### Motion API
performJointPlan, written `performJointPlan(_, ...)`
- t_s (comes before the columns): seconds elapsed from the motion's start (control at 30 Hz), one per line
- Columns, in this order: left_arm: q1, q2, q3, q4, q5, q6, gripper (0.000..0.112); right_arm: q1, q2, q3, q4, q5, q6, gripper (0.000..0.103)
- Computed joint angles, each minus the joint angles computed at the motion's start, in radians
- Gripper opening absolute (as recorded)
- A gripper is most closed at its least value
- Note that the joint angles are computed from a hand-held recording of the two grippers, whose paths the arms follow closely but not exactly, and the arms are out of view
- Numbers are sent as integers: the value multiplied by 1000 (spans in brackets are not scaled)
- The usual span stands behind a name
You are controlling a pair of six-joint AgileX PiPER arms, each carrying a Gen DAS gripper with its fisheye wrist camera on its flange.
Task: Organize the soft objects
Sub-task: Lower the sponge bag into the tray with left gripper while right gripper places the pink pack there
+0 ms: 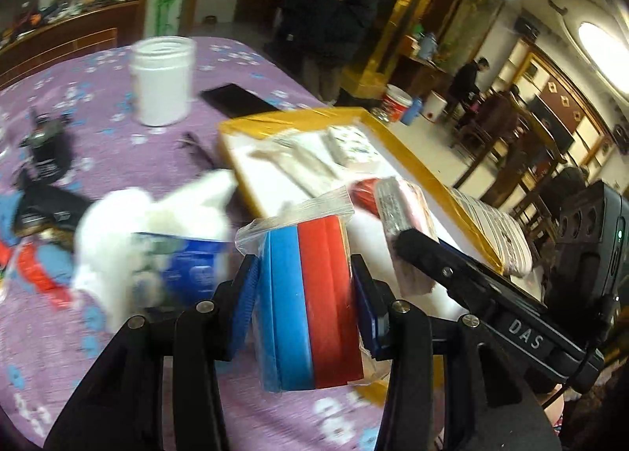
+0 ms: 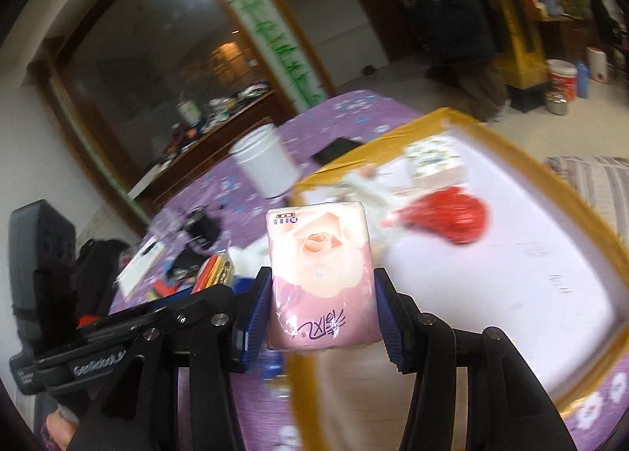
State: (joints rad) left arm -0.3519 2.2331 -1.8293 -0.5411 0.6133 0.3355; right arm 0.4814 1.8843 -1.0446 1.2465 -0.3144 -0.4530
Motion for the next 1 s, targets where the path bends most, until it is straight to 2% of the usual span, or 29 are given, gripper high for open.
performJointPlan(0.33,-100,170,-264,97,98,-120,43,-94,-87,169,-52,-19,118,51)
performJointPlan(0.43,-110,220,-346,98,141,-137,43,-121,-109,201,-36,-8,94,51)
performJointPlan(0.53,-119,264,-416,112,161,-148,43,-120,-111,190,94,-19,-51,51)
performJointPlan(0.8,-131,247,-342,94,90,-79,44,-155,-67,115,353,-3,-342,51)
performJointPlan(0.9,-145,213,-265,107,27,-42,45,-158,-31,79,417,10,-406,53)
performJointPlan(1.0,-145,208,-250,102,11,-29,45,-139,-9,56,461,-26,-450,55)
